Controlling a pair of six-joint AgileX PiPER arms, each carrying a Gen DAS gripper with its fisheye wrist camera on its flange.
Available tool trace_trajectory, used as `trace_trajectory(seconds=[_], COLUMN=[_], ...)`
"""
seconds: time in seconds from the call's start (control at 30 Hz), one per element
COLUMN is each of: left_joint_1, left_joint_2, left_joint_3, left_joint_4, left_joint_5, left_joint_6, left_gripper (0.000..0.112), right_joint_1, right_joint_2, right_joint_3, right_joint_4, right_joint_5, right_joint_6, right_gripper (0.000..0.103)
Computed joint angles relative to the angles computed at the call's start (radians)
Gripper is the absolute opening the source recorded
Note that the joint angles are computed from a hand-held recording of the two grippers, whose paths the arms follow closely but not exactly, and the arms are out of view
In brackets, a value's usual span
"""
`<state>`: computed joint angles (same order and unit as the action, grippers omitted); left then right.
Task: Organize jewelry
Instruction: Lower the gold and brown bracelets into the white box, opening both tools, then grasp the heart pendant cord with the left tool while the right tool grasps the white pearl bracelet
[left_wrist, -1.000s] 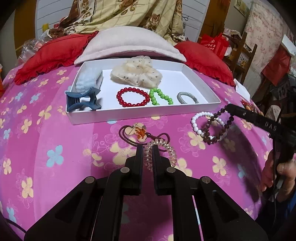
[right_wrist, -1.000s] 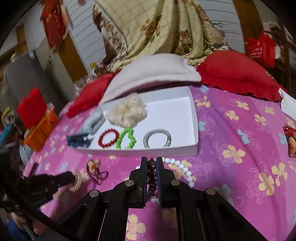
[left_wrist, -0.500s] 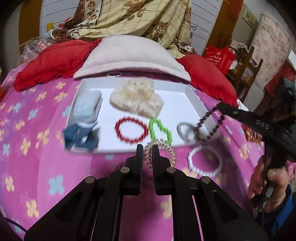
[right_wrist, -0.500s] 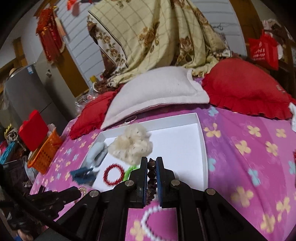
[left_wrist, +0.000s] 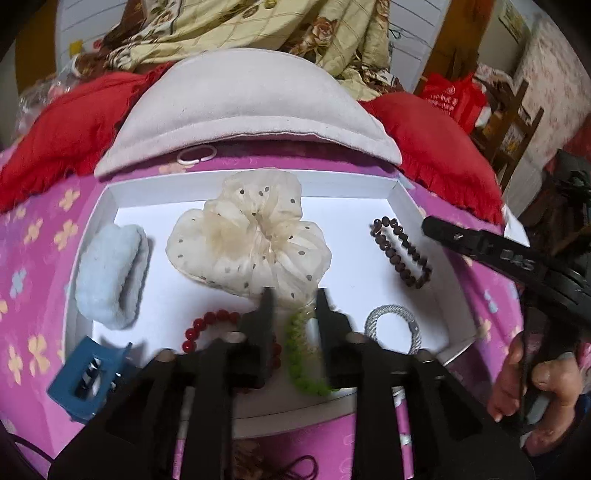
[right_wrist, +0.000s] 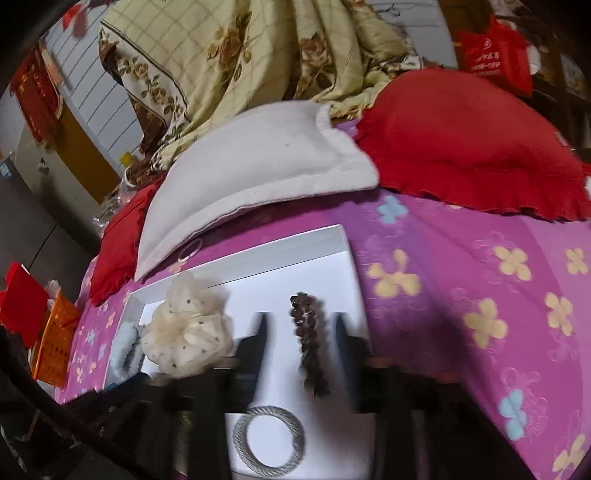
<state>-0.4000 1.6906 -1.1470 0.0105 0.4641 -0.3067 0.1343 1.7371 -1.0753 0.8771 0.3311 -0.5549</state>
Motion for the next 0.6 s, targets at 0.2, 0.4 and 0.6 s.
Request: trace_trajectory(seconds=[0.2, 0.4, 0.6], left_joint_1=[0.016, 0.022, 0.065], left_joint_2=[-0.146, -0.446, -0.549], left_joint_3=[0.101, 0.341, 0.545], left_joint_4=[0.014, 0.149, 0.085], left_joint_5=[0.008, 0.034, -0.030], left_joint_6=[-0.009, -0.164, -0.159], left_gripper=[0.038, 0.048, 0.048], right_joint_1=[-0.017, 0.001, 0.022], right_joint_2=[-0.194, -0.425, -0.482], right_joint_3=[0.199, 0.452, 0.557], right_joint_4=[0.067, 0.155, 0.144], right_joint_5=[-0.006, -0.006, -0.035], right_joint_6=[-0.123, -0.230, -0.226], right_gripper=[0.046, 0.046, 0.046])
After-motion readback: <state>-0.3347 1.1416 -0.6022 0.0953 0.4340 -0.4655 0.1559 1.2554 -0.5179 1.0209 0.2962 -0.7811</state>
